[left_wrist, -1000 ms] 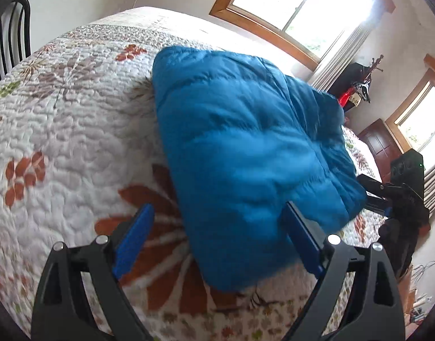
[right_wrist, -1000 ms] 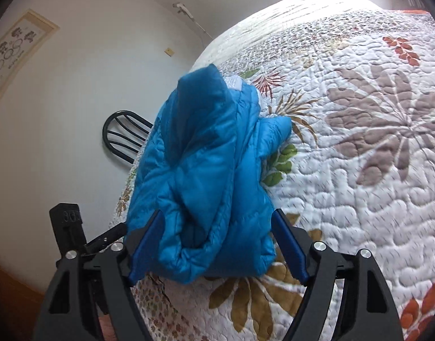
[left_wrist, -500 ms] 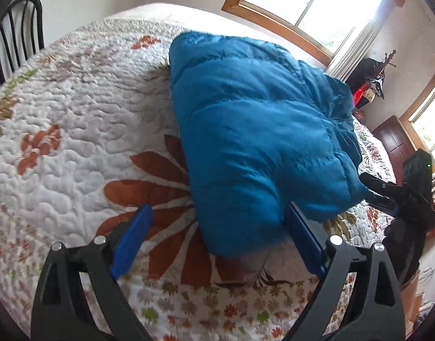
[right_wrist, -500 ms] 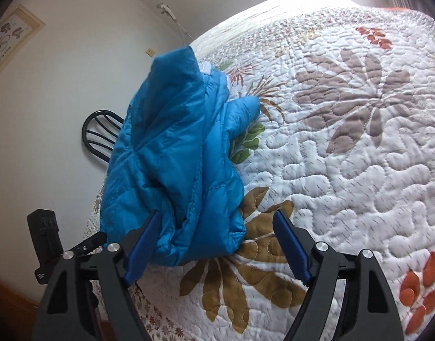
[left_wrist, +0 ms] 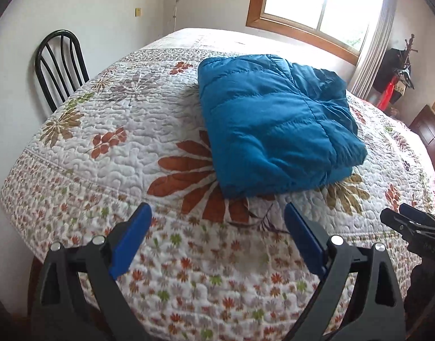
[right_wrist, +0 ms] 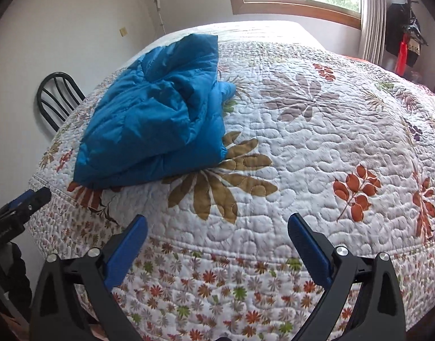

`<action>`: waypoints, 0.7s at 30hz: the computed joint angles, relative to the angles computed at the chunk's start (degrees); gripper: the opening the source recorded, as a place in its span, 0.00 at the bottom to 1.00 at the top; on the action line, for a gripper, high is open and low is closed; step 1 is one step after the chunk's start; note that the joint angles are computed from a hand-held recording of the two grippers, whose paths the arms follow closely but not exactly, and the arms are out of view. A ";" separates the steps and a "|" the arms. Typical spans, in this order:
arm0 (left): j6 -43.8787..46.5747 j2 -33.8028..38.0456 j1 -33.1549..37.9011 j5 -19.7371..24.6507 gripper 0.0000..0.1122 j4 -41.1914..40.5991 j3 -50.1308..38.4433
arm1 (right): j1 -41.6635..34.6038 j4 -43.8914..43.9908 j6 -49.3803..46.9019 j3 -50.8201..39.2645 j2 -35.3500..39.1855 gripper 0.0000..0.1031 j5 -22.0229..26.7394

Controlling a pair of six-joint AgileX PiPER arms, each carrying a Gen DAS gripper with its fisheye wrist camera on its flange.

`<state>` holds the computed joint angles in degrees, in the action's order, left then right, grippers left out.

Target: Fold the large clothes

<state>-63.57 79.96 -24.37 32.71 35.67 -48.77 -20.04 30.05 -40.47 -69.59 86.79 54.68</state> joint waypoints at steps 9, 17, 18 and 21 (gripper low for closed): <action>-6.13 -6.53 -7.78 10.93 0.85 2.93 2.07 | 0.51 -3.81 3.46 7.30 -12.35 0.96 -1.62; -12.96 -11.92 -15.92 18.06 0.85 8.29 4.72 | 3.47 -9.89 8.19 11.45 -21.38 0.96 -4.77; -13.48 -12.42 -16.79 18.83 0.85 8.56 4.85 | 3.48 -9.97 8.28 11.76 -22.24 0.96 -4.88; -15.11 -13.83 -19.36 21.02 0.85 9.49 5.26 | 2.30 -8.38 6.82 12.16 -23.99 0.96 -3.56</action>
<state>-78.67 66.13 -43.73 53.73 45.16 -43.52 -17.75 21.67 -33.64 -57.43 62.79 51.12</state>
